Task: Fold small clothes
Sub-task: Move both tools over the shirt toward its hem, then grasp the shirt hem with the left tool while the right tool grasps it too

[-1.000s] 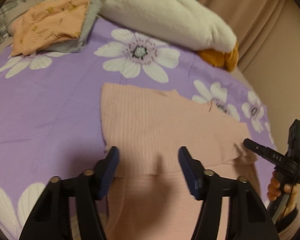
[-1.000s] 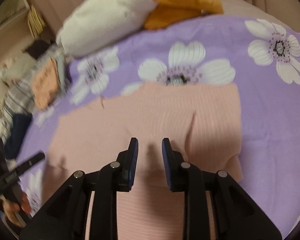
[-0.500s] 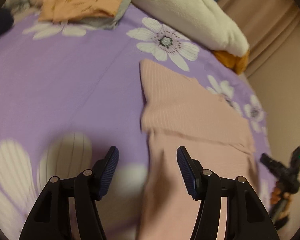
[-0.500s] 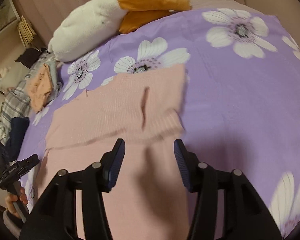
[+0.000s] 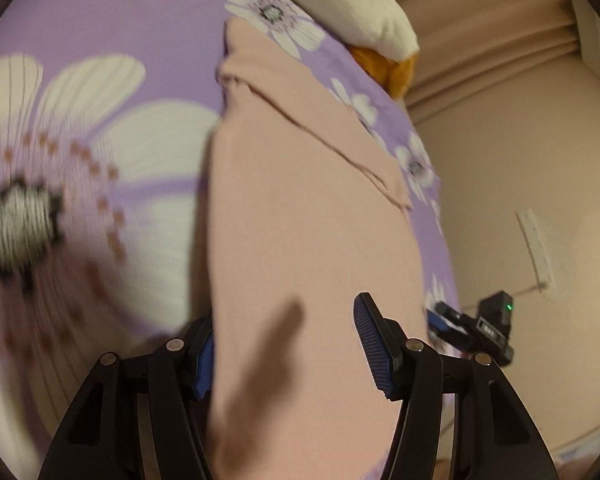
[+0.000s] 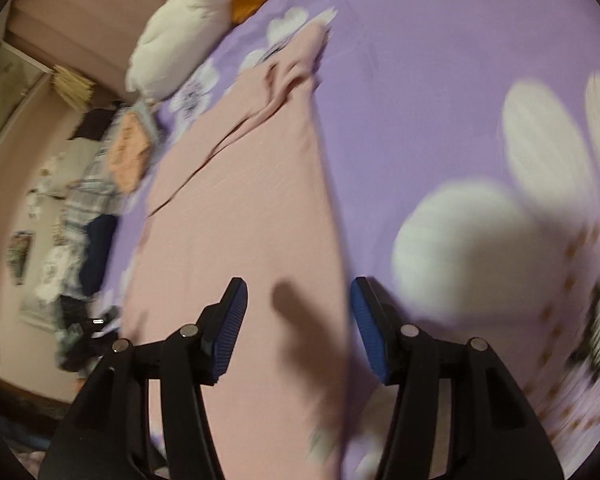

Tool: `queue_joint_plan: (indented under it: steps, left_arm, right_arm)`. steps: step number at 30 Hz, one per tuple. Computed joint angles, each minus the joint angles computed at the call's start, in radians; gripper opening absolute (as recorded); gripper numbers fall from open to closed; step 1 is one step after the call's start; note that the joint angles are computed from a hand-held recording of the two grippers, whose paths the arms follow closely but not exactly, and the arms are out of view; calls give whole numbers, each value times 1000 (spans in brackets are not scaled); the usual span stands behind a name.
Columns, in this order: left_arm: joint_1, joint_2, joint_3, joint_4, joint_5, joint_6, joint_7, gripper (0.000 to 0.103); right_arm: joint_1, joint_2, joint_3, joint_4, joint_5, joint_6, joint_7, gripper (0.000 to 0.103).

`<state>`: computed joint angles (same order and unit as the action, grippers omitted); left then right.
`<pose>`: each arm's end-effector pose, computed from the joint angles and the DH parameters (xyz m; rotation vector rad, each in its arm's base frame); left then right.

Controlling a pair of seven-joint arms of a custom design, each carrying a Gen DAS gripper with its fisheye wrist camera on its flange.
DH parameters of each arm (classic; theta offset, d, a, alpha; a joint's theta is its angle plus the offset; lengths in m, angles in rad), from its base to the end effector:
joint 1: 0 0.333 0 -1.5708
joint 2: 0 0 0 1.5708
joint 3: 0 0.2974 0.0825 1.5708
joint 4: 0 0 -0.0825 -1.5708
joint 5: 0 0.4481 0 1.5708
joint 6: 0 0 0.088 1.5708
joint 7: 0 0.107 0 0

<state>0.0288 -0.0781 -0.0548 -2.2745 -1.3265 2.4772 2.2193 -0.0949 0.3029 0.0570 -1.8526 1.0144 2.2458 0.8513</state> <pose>0.5832 -0.0120 0.3599 2.1337 -1.5320 1.3103 0.6918 -0.0037 0.3271 -1.6869 1.6159 0.3152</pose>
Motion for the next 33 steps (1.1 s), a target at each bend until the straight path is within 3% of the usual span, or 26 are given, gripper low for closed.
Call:
queue_joint_plan:
  steps: [10, 15, 18, 20, 22, 27, 33]
  left_arm:
    - [-35, -62, 8, -71, -61, -58, 34, 59]
    - [-36, -45, 6, -60, -91, -46, 32, 58]
    - [-33, -22, 5, -48, -117, -21, 16, 40]
    - [-25, -31, 6, -71, -115, -4, -11, 15]
    - [-21, -8, 2, -59, -90, 10, -61, 4]
    - [-23, -14, -13, -53, -99, 47, -71, 1]
    - [-42, -88, 0, -73, -165, 67, 31, 1]
  right_arm:
    - [19, -159, -46, -207, 60, -94, -78, 53]
    - [49, -192, -65, -252, 77, -62, -101, 48]
    - [56, -172, -72, -240, 86, -42, -98, 38]
    - [61, -155, -69, -226, 87, -10, -83, 24]
    - [62, -135, -65, -207, 80, 10, -57, 7]
    - [60, -159, -49, -219, 106, 35, -101, 7]
    - [64, -207, -60, -236, 262, -4, -238, 7]
